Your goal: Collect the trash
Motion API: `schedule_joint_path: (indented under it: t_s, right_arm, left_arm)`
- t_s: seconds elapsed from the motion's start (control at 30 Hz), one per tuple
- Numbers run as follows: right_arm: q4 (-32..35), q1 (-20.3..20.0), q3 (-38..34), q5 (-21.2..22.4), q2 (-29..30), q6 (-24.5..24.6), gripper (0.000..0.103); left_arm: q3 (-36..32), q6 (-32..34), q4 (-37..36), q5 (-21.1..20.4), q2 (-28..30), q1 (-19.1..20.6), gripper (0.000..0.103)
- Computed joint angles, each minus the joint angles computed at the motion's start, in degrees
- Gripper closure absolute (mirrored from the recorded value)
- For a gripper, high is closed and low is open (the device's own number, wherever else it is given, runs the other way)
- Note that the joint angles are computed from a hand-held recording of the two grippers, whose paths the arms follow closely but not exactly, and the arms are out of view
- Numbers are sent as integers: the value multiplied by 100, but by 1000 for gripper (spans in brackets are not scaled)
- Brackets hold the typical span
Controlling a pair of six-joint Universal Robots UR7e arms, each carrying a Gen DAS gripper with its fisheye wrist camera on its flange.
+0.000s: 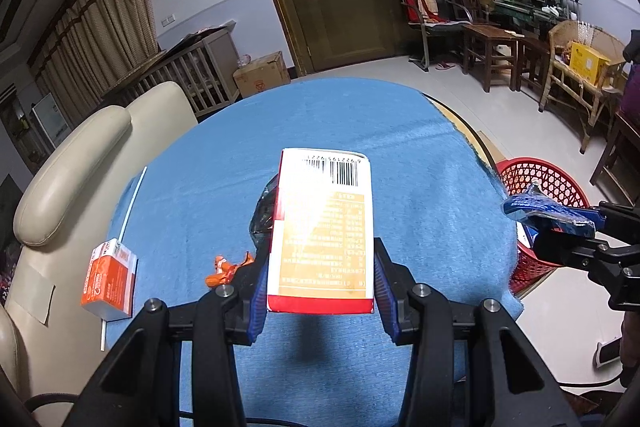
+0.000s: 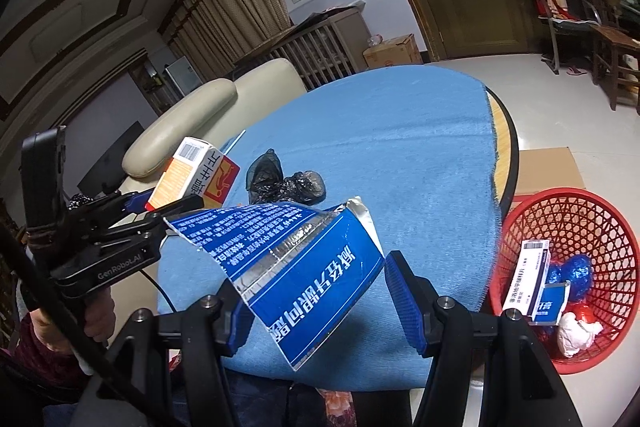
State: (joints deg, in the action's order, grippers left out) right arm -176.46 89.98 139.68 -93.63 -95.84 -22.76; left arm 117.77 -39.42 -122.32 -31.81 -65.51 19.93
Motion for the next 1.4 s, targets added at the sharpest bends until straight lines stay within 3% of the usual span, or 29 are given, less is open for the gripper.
schedule_joint_path:
  t_s: [1.4]
  right_arm:
    - [-58,11,104,-186,-67,147,40]
  left_arm:
    - [-14,146,-58,-146,228,8,56]
